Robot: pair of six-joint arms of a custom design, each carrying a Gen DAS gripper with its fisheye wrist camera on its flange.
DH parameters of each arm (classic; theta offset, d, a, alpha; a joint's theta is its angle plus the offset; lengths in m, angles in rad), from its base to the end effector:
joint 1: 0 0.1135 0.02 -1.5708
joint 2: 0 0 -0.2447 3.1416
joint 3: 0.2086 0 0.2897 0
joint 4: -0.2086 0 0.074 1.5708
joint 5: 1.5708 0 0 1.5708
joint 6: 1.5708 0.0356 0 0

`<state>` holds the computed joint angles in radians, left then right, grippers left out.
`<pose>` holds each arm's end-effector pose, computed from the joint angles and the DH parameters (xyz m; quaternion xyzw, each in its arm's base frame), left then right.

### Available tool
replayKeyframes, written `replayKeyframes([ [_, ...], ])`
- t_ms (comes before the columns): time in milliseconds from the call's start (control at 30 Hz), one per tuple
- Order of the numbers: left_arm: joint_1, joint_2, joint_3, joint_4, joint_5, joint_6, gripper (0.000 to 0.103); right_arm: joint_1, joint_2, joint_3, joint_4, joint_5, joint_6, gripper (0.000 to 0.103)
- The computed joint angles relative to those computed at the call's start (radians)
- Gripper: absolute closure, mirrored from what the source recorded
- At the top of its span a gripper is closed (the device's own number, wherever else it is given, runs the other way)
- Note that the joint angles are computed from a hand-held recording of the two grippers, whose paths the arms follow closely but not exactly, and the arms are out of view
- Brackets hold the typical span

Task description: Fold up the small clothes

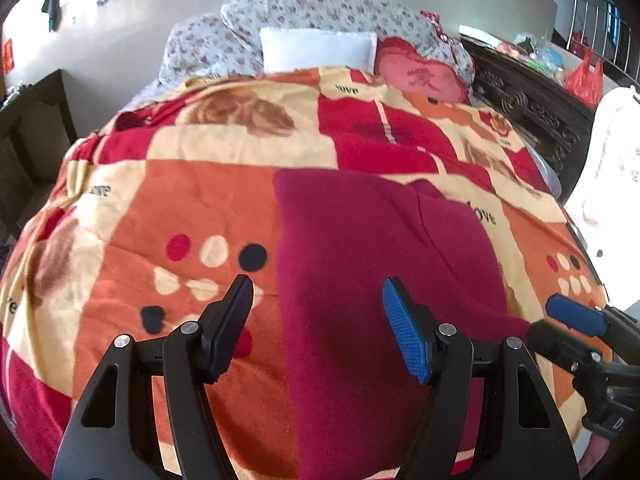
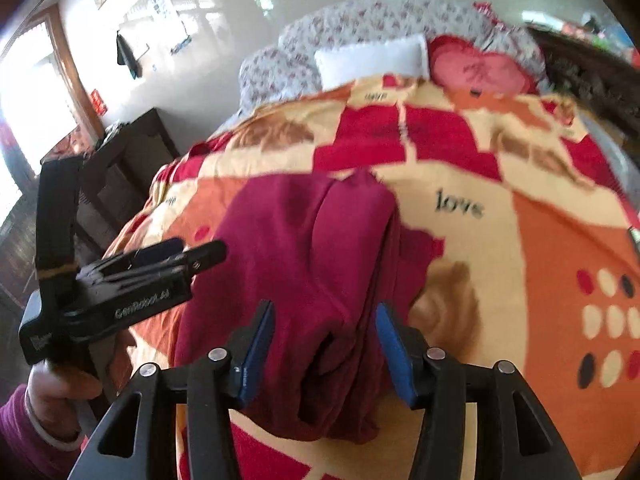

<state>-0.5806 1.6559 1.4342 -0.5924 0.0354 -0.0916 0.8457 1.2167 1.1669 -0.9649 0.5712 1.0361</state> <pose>0.3385 -0.2236 0.2738 0.2313 0.8999 -0.1373 0.3432 0.1975 0.1939 0.3005 0.1647 0.9111 0.0532 0.3741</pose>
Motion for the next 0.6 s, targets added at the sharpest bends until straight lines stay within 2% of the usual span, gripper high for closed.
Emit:
replayKeyframes([
  [267, -0.013, -0.09, -0.053, 0.007, -0.052, 0.022, 0.035, -0.012, 0.095, 0.108, -0.063, 0.039, 0.025, 0.051],
  [533, 0.008, -0.124, -0.07, -0.016, -0.023, 0.01, 0.035, -0.012, 0.149, 0.164, -0.092, 0.054, 0.041, 0.044],
  [600, 0.011, -0.131, -0.072, -0.018, -0.02, 0.009, 0.035, -0.01, 0.155, 0.172, -0.1, 0.059, 0.049, 0.039],
])
